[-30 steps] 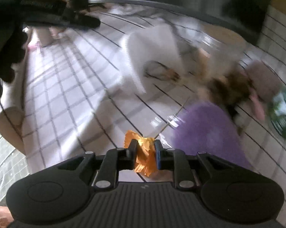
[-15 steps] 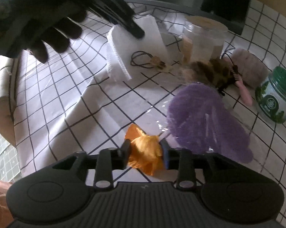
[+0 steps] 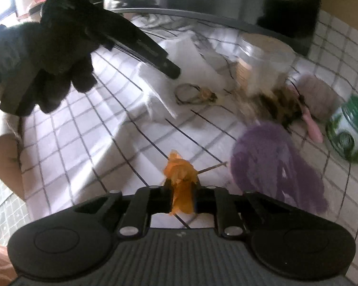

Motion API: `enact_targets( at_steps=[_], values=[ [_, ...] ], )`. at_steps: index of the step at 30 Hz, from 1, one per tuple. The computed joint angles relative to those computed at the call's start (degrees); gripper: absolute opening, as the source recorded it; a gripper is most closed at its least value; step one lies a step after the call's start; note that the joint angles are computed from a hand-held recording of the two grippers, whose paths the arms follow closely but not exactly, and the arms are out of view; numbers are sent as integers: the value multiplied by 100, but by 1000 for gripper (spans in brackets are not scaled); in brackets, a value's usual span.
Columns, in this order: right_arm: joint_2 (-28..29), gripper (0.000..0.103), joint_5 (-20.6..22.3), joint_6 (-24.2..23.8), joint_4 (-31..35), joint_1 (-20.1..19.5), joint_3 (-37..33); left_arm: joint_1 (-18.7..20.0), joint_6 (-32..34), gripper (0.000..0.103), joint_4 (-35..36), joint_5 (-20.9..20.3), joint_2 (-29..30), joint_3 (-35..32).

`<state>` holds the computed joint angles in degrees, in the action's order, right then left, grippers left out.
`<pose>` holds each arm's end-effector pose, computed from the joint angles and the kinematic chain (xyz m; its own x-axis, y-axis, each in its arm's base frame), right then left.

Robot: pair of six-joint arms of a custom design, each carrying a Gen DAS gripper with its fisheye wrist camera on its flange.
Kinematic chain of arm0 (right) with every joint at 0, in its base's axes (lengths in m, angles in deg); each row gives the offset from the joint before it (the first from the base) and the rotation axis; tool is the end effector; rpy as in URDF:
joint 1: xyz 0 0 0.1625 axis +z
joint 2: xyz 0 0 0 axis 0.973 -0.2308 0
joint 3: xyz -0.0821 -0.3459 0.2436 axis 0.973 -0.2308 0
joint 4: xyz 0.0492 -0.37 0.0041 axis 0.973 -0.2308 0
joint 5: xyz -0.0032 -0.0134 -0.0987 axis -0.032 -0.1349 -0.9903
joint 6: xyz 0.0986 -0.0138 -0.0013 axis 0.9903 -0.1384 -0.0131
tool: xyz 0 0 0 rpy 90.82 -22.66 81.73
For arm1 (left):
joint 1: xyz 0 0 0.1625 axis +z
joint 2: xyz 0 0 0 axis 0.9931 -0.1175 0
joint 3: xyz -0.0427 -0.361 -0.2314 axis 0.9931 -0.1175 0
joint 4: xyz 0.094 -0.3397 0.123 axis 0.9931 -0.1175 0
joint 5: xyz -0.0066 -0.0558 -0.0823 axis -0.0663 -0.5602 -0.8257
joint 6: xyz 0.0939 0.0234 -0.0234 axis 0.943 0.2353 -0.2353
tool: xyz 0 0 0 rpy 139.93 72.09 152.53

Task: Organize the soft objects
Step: 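Grasp the orange leaf with the right tool while the left tool grasps the star-charm hair tie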

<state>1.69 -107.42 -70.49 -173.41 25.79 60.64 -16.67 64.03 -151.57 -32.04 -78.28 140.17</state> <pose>0.2345 -0.6239 0.0568 -0.6007 -0.5586 0.5720 -0.7477 0.6457 -0.1548 -0.1024 -0.7095 0.2283 -0.7476 0.2781 -0.6031 0.5831 0.7097 -0.3955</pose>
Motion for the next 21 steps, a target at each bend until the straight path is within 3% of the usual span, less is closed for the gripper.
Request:
enact_targets(
  at_steps=[9, 16, 21],
  values=[
    [-51, 10, 446, -432, -249, 394, -420, -251, 772, 7, -1102, 103, -234, -13],
    [-118, 10, 149, -1059, -770, 524, -1110, -611, 1479, 7, -1527, 67, 24, -782],
    [-420, 10, -2, -1228, -922, 470, -1305, -924, 1649, 7, -1644, -85, 373, -1440]
  ],
)
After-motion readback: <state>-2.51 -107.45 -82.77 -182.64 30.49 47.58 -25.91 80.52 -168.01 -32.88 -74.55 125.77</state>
